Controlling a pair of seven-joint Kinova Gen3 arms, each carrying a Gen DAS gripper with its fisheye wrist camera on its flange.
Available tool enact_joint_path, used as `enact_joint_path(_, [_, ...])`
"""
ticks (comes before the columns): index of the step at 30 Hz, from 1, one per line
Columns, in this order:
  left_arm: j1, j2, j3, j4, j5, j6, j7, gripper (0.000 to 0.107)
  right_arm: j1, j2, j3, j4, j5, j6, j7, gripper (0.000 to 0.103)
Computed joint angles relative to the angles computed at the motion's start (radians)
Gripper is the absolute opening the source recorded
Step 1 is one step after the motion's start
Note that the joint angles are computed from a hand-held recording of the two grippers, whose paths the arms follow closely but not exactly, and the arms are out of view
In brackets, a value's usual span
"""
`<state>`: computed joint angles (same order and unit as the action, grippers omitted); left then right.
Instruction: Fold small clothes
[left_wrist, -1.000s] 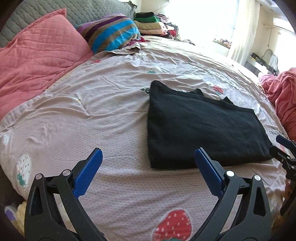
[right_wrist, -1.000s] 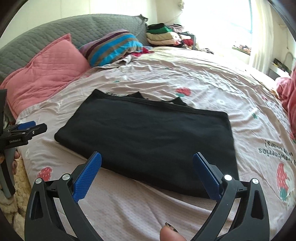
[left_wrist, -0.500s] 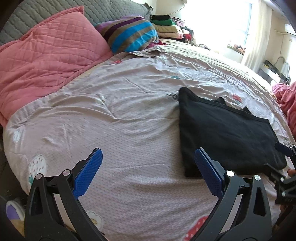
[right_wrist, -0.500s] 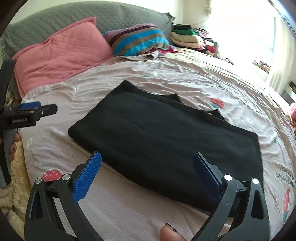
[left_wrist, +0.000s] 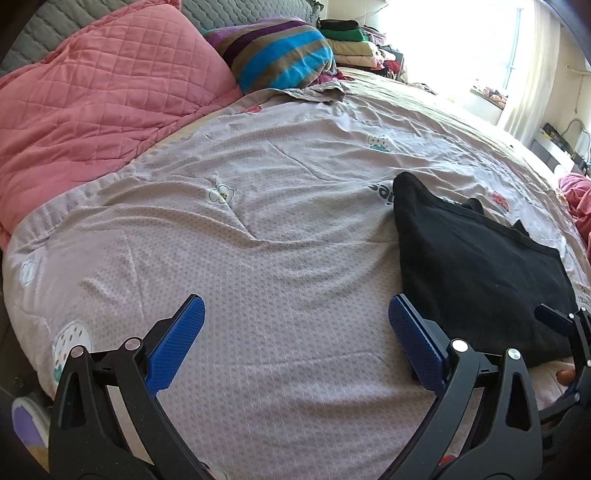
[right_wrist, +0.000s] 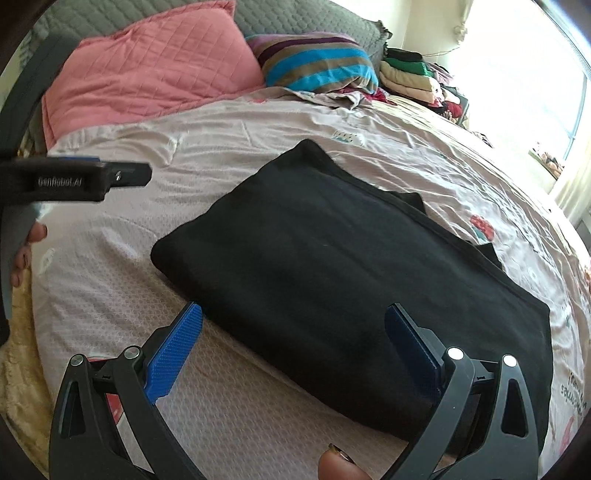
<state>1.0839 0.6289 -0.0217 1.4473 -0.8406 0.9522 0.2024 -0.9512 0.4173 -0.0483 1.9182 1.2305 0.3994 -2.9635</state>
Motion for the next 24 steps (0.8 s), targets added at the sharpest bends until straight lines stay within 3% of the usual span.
enact_joint_path(16, [-0.068,0.049,-0.018,-0.07,0.069,-0.05,-0.117,0.093,-0.057,0.138,0.024,-0.148,-0.019,0.122,0.105,0.099])
enact_joint_path(24, [-0.121,0.087,-0.021,-0.134,0.16,-0.11,-0.222,0.093,-0.081,0.172,0.05,-0.195,-0.027,0.157,0.15,0.099])
